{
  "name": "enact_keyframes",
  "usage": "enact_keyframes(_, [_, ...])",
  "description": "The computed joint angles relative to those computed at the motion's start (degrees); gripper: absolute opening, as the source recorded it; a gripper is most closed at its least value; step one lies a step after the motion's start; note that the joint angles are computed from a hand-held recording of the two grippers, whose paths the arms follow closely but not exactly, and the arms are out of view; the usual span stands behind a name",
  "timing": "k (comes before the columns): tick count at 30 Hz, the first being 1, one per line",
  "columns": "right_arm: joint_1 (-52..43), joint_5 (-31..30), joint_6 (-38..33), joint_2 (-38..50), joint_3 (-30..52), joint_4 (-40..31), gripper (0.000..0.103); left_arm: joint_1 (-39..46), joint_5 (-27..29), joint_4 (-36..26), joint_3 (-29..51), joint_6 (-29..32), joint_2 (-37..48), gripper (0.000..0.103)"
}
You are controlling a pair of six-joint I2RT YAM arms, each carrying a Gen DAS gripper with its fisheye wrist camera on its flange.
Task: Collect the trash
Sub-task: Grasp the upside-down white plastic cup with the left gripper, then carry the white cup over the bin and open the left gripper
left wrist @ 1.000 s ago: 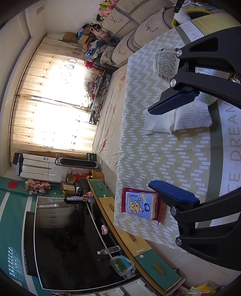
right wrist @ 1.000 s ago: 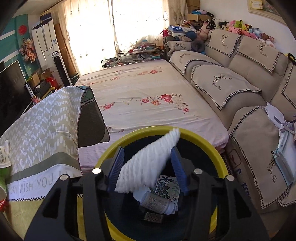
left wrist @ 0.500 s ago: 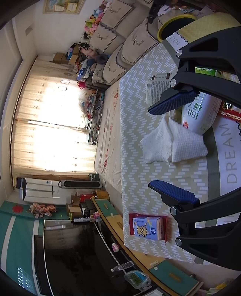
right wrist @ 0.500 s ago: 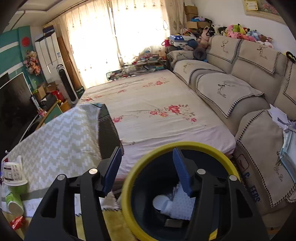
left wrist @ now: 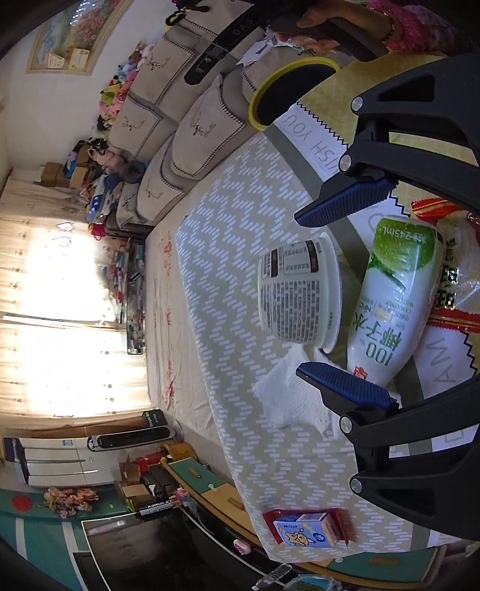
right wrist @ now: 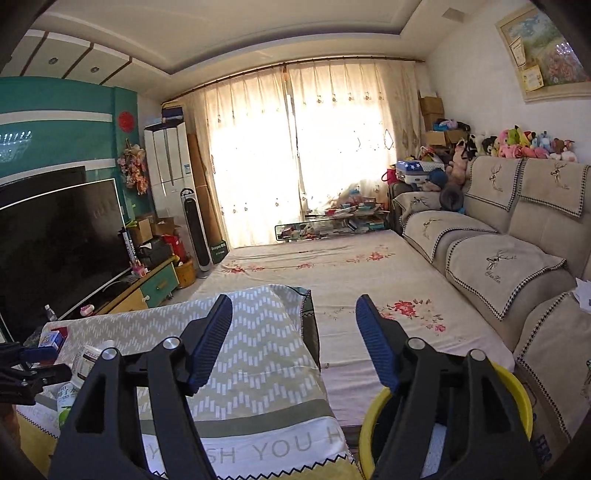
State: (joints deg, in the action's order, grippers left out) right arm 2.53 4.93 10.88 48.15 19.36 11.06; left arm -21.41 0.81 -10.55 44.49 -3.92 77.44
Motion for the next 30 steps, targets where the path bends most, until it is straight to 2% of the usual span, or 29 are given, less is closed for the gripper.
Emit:
enact_keyframes(7, [-0.3,-1.1,-1.2,-1.4,-1.0,0.7,0.066,-1.8,-3.0,-11.5,15.2,0.2,14.1,0.075])
enact_keyframes(10, [0.4,-0.6,-1.6,-2.3,-1.5,0.9,0.066,-2.2,-5.1,-14.7,19.6,-0.1,17.8,0.075])
enact_keyframes(15, [0.3,-1.8,-1.8,-2.1,-1.3,0.5,0.066,-1.9,-4.9,-19.5,25.2,0.2,21.8,0.076])
enact_keyframes(22, [0.2,-2.6,-2.0,0.1,-0.5,-0.2,0.067,-2.2,-6.7,-24.6,32.1,2.4,27.7,0.081])
enact_keyframes(30, [0.9,-2.5,-2.3,0.6,-0.7,-0.2,0.067,-2.1,-7.1,-26.2,34.7,3.2,30.1,0.08])
